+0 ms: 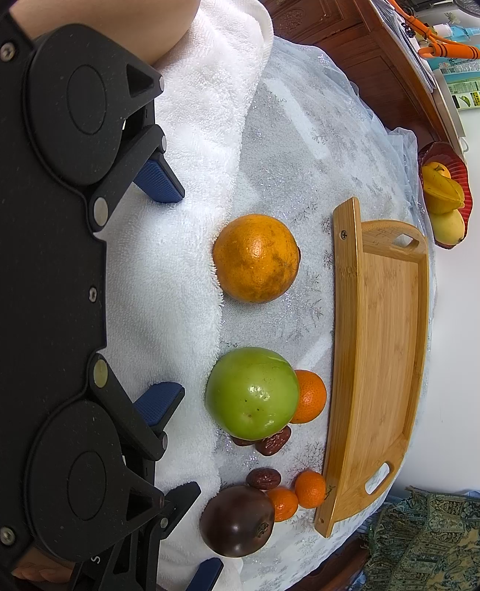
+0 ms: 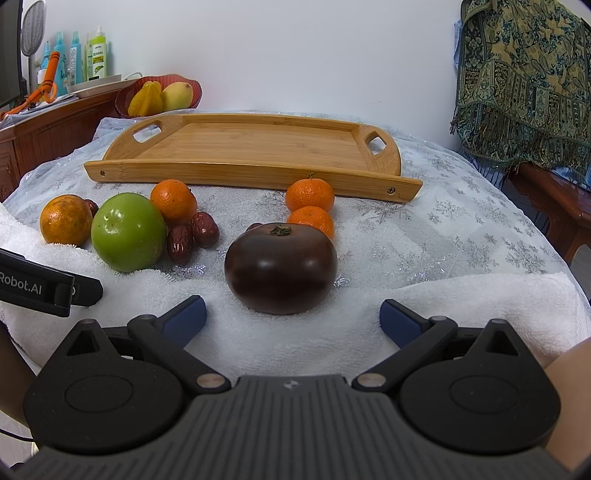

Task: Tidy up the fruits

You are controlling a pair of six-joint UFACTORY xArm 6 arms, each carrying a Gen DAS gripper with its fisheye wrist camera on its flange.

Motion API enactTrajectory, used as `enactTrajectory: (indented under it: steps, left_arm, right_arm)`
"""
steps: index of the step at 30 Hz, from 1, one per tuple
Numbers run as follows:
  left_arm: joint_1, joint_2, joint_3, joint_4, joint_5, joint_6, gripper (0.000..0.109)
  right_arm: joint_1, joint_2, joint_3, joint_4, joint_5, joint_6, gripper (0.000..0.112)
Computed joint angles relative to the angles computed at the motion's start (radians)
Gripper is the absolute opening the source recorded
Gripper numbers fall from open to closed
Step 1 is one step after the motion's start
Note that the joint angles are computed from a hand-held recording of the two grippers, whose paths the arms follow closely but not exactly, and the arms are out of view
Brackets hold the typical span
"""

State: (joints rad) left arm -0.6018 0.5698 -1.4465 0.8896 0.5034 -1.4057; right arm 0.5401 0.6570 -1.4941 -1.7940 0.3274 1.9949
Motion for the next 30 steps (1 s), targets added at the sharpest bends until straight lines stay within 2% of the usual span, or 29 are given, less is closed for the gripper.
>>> enactTrajectory:
  steps: [30]
  left_arm:
    - [-0.001,0.001,-0.002,-0.001,0.003,0.002,0.103]
  right_arm:
    - [0.002,0.0,0.0,-0.007,0.004,0.006,0.103]
